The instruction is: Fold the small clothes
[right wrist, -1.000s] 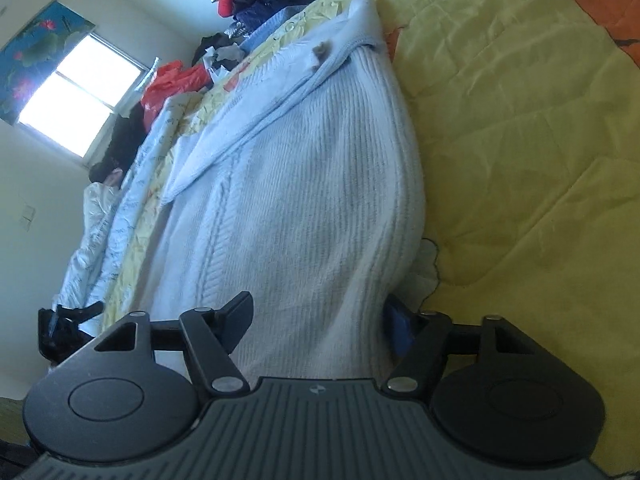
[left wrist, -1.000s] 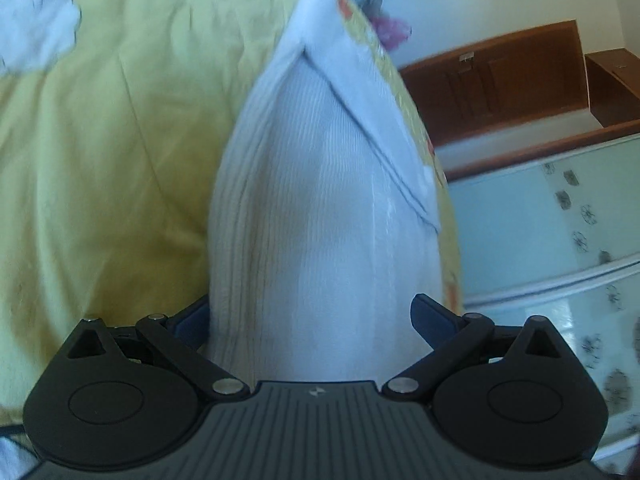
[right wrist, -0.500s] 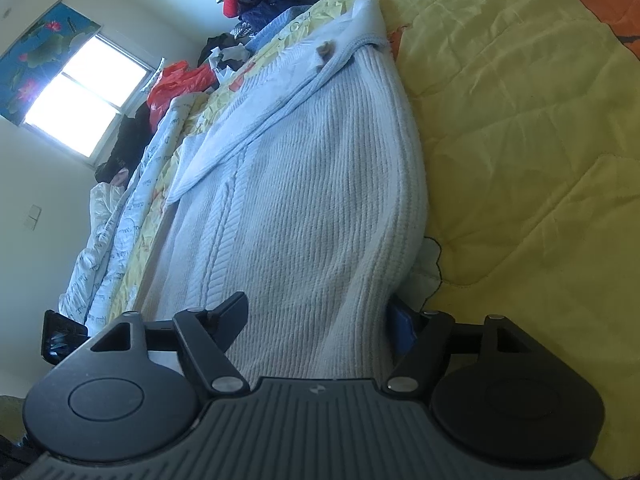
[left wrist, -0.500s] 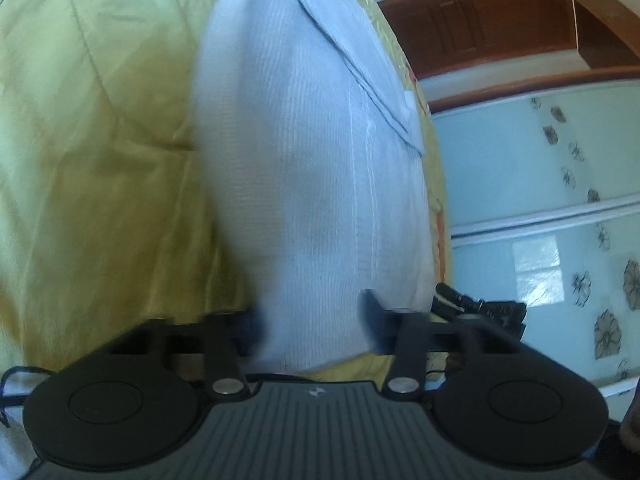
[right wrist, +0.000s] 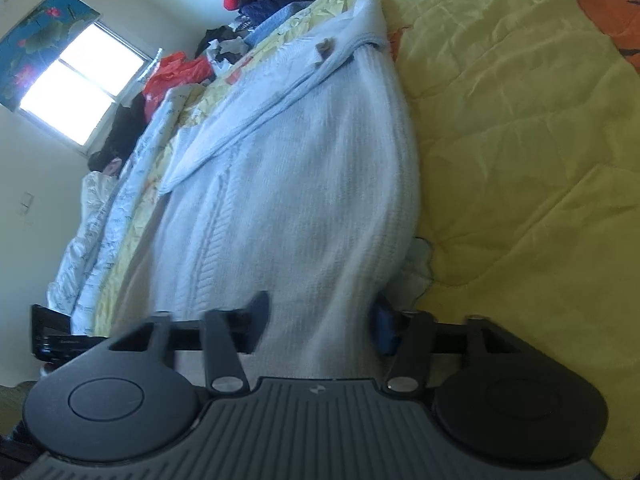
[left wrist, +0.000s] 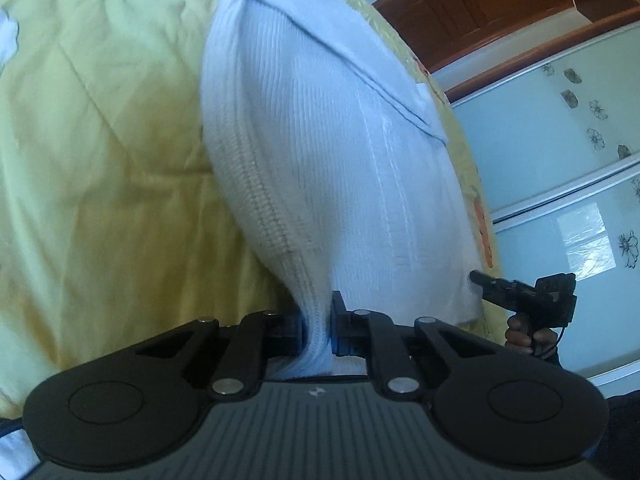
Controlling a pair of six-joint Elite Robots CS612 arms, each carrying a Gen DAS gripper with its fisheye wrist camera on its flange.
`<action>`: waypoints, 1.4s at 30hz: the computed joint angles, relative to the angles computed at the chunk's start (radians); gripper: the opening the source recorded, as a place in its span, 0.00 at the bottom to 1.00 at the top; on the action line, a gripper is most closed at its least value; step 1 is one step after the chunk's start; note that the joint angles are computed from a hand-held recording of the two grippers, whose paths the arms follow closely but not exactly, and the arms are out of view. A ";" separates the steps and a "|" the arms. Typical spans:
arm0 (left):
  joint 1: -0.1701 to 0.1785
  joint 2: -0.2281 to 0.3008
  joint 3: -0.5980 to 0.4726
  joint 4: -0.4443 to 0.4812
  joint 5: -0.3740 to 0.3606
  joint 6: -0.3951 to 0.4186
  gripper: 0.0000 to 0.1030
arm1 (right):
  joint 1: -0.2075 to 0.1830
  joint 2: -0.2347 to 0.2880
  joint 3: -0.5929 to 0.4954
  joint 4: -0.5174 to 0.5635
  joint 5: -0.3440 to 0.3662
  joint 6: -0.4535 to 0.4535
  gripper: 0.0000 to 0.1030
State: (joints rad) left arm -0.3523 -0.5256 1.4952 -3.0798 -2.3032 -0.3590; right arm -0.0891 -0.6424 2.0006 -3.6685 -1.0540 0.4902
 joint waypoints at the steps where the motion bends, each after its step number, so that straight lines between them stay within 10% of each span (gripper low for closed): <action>1: 0.000 -0.001 0.003 -0.016 0.002 -0.002 0.12 | -0.002 -0.001 0.000 0.015 -0.002 0.004 0.16; 7: -0.001 0.005 0.025 -0.282 0.008 -0.061 0.12 | -0.023 0.027 0.003 -0.074 0.062 0.082 0.16; 11: -0.041 -0.002 0.074 -0.586 0.234 -0.030 0.12 | -0.030 0.037 0.003 -0.172 0.073 0.113 0.16; 15: -0.068 0.000 0.086 -0.749 0.330 0.003 0.12 | -0.065 0.102 -0.034 -0.476 0.167 0.348 0.15; 25: -0.050 0.034 -0.002 -0.724 0.303 -0.137 0.12 | -0.076 0.120 -0.100 -0.541 0.189 0.444 0.15; 33: -0.026 0.158 -0.301 -0.607 0.313 -0.282 0.12 | -0.089 0.185 -0.310 -0.537 0.159 0.605 0.16; 42: -0.042 0.402 -0.870 -0.112 0.450 -0.219 0.12 | -0.077 0.291 -0.673 -0.131 0.031 0.571 0.15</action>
